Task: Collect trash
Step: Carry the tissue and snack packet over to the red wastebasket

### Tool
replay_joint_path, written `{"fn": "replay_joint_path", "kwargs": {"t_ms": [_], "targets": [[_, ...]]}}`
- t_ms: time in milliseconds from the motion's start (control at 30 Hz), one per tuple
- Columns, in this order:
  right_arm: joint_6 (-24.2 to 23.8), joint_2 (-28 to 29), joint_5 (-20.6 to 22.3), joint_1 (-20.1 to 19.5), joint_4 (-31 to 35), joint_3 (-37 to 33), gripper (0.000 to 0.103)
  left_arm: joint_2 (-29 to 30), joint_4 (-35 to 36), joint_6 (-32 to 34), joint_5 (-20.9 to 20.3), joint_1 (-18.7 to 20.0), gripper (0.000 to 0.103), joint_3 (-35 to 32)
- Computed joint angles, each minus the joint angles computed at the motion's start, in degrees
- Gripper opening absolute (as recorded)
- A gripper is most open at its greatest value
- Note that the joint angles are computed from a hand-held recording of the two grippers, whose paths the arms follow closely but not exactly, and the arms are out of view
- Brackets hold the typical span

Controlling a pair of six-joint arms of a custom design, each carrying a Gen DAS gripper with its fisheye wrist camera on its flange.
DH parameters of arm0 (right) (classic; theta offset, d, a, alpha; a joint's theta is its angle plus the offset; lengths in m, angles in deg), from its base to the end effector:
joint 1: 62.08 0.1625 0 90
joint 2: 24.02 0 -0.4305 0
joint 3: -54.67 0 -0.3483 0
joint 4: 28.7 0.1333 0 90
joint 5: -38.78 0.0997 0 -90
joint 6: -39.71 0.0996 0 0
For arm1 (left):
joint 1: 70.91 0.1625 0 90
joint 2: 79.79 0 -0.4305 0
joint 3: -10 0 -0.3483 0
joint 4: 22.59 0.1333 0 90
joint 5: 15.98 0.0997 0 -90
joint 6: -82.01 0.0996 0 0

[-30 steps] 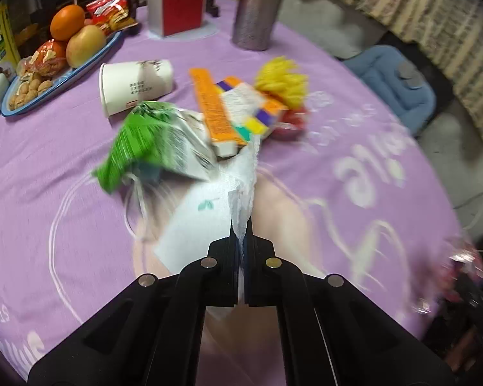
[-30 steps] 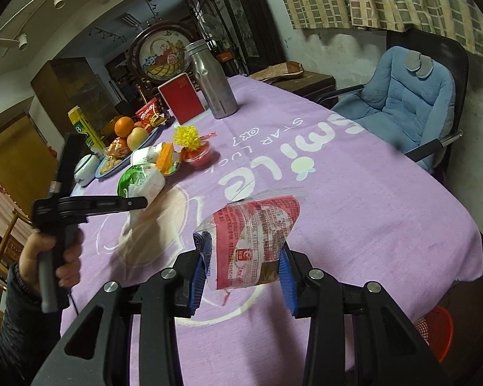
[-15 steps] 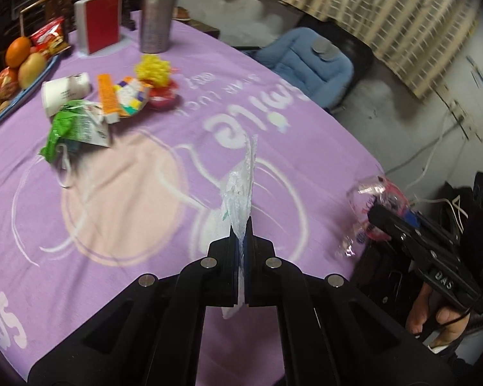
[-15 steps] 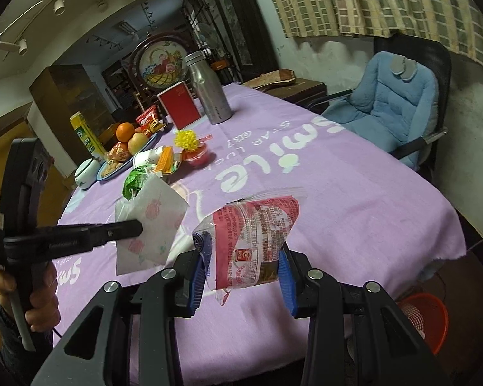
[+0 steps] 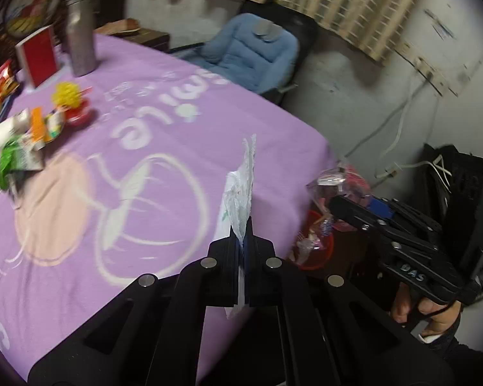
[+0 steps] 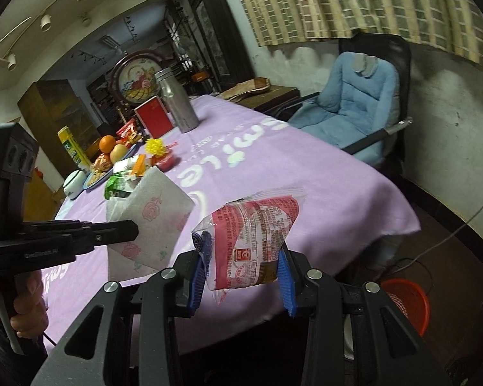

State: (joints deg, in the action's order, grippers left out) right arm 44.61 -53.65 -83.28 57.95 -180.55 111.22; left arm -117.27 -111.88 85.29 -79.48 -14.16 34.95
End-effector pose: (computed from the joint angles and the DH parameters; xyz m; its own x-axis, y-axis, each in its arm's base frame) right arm 0.4774 -0.6652 0.2055 -0.9176 -0.0998 0.3847 -0.3331 0.7210 -0.6077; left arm -0.2886 -0.7644 0.4332 -0.7665 0.4604 -0.4477 0.5815 0.7935 -0.1795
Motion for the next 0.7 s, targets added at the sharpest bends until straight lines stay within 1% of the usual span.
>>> {"fn": "replay_joint_path", "kwargs": {"t_ms": [200,400,567,700], "targets": [[1.4,-5.4,-3.3,-1.1,-3.1,9.1,0.039,-0.1,-1.5,1.6,-2.0,-1.8,0.003,4.3],[5.0,-10.9,-6.6,-3.0,-5.5,18.7,0.038,0.0,-2.1,3.6,-3.9,-3.4,0.003,8.5],[8.3,-14.2,-7.8,-4.9,-7.2,25.2,0.038,1.3,-0.7,4.6,-5.8,-4.5,0.003,9.6],[10.1,-15.9,-7.5,-6.4,-8.5,29.0,0.038,2.8,0.3,5.3,-6.7,-5.3,0.003,10.2]]}}
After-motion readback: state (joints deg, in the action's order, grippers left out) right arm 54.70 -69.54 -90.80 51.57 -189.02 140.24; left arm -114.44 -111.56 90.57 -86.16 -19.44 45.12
